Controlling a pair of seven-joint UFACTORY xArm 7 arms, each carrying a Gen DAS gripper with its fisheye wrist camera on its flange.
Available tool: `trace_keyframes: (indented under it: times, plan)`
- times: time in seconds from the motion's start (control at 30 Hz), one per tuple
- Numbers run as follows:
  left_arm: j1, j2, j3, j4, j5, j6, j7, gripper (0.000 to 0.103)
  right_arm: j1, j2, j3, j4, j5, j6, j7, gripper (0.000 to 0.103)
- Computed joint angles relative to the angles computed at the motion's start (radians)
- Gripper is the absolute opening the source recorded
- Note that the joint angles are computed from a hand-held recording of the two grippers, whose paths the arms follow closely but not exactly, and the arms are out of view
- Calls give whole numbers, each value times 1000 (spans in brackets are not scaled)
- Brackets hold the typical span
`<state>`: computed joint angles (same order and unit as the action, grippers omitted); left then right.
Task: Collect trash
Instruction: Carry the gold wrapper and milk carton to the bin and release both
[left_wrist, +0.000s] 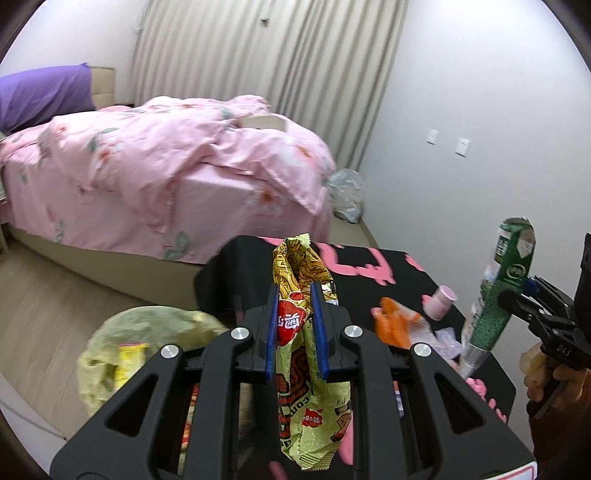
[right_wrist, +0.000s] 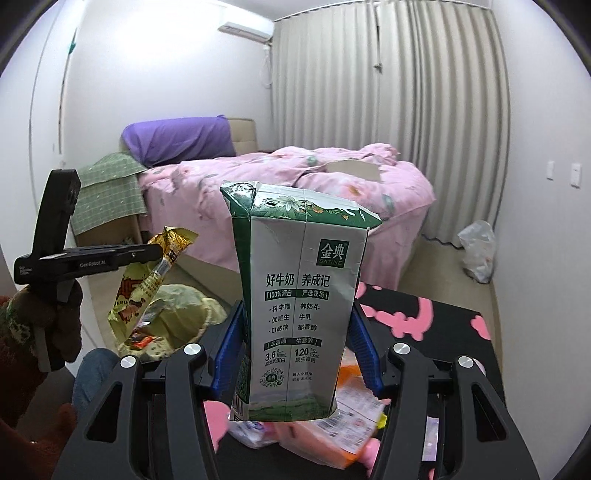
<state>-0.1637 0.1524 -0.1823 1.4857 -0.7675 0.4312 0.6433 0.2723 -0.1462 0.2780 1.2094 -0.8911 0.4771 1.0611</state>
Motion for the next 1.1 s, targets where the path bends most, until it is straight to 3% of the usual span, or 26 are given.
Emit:
trace_keyframes:
  times: [0.17,0.33,0.4,0.43,0.5,0.6,0.7,0.83,0.93,1.1]
  plan:
    - [57,23,33,-20,-55,-102,-19,16,27,70,-12,47,9,-28,-28,52]
    - [111,84,23,-46,-39,-178,-77,16,69,145,-48,92,39,-70,-49,52]
    - [96,101,47,-82,15,-235,-160,16,87,169,-63,106,56,-76,-70,52]
    - [115,94,29,-106,17,-245,-175,16,99,181,-69,118,58,-71,-76,52]
    - [178,79,-35,-144,-84,-260,-110,16,118,194,-83,128,54,-69,-89,52]
    - [212,44,-72,-192,-212,-306,-2,16,135,202,-101,129,45,-78,-83,52]
    - [204,18,-59,-221,-272,-314,35,16,139,213,-117,122,65,-108,-81,52]
    - [162,7,-8,-247,-217,-277,-14,16,141,244,-130,137,123,-146,-117,52]
    - [155,38,-9,-231,-222,-254,-21,16,151,304,-142,194,187,-183,-178,52]
    - [182,129,-67,-121,-392,-243,163,16,174,469,-134,388,328,-214,-367,52]
